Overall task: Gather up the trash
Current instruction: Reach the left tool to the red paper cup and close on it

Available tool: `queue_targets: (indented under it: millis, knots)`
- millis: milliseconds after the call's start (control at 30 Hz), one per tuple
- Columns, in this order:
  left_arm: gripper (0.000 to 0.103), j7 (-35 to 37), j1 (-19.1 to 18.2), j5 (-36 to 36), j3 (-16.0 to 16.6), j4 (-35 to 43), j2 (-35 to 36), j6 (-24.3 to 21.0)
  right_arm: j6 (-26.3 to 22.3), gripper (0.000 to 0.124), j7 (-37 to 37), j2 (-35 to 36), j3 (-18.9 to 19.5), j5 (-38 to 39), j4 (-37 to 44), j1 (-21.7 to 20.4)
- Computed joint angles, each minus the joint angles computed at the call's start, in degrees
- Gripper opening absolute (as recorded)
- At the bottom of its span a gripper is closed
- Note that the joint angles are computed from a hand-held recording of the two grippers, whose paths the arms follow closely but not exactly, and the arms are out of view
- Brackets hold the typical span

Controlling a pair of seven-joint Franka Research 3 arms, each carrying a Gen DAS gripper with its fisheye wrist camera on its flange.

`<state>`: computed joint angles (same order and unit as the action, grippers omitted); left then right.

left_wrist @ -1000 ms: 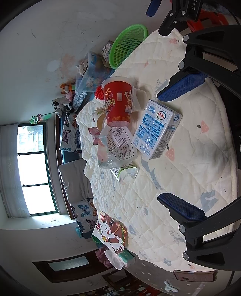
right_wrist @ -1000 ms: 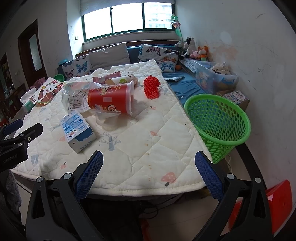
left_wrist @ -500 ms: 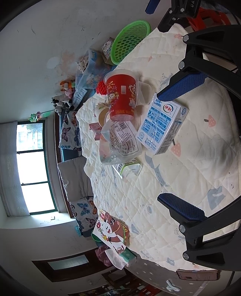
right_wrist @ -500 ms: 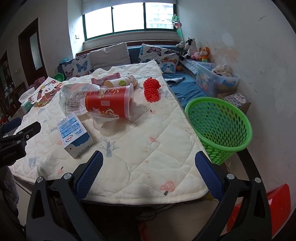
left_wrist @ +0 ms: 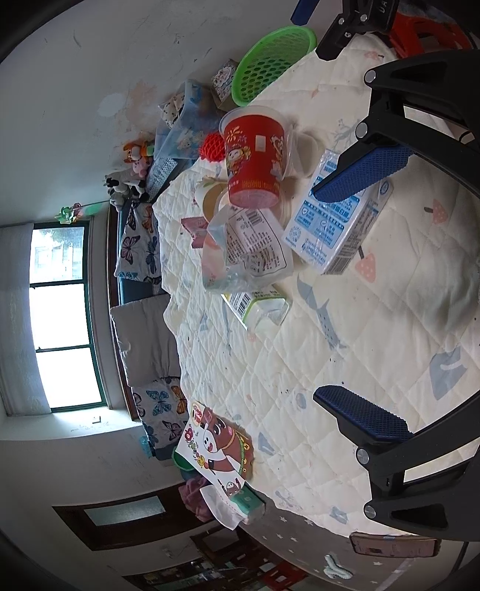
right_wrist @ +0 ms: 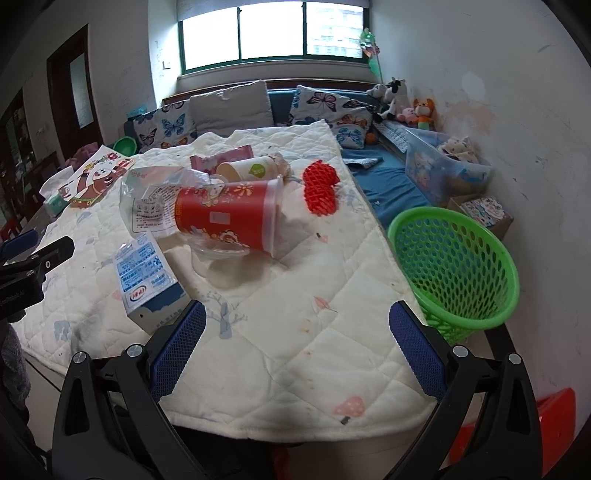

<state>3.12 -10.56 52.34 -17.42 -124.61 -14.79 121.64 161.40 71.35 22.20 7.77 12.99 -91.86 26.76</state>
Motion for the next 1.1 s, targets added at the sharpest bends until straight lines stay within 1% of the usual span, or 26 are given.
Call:
queue_targets:
  millis: [67,133,233,333,433,567,633,700,867,1033,1100]
  knots:
    - [0.096,-0.1,0.1,-0.3,0.3,-0.4,-0.3,0.2,-0.9,0.098,-1.1,1.0,0.9,0.6,1.5,-0.2]
    - [0.096,-0.2,0.3,-0.6,0.5,-0.9,-0.7,0.3,-2.4,0.098,-3.8,2.1,2.8,2.9,3.0,-1.3]
    - [0.096,-0.2,0.6,-1.0,0.7,-1.5,-1.1,0.6,-5.2,0.098,-6.9,4.1,4.4,5.6,6.2,-1.8]
    - [0.096,-0.4,1.0,-1.4,0.8,-2.1,-1.5,0.7,-8.0,0.096,-7.6,6.5,4.0,6.2,10.0,-1.0]
    - [0.096,-0.4,1.4,-1.9,0.9,-2.4,-1.7,0.8,-9.3,0.095,-7.8,8.1,3.8,7.2,12.9,-0.5]
    - [0.096,-0.6,1.8,-2.2,1.2,-3.1,-2.1,1.3,-10.3,0.095,-4.8,11.2,1.8,5.2,18.5,1.6]
    - [0.096,-0.6,2.1,-2.4,1.3,-3.2,-2.1,1.6,-11.5,0.096,-4.2,13.1,1.6,4.4,21.7,2.0]
    - [0.096,-0.5,2.3,-2.6,1.4,-3.4,-2.2,1.9,-11.7,0.096,-3.0,15.0,0.5,2.7,24.6,3.1]
    - [0.096,-0.5,2.8,-3.1,1.7,-4.0,-2.3,2.6,-15.6,0.098,0.1,19.7,0.2,1.5,32.8,3.8]
    - [0.096,-0.4,3.3,-3.6,2.0,-4.7,-2.8,3.3,-15.6,0.098,2.0,21.3,-1.3,-0.7,35.2,4.8]
    - [0.096,-0.1,3.5,-3.7,1.9,-4.8,-2.9,3.6,-15.9,0.098,2.2,21.0,-0.9,-0.5,34.8,4.2]
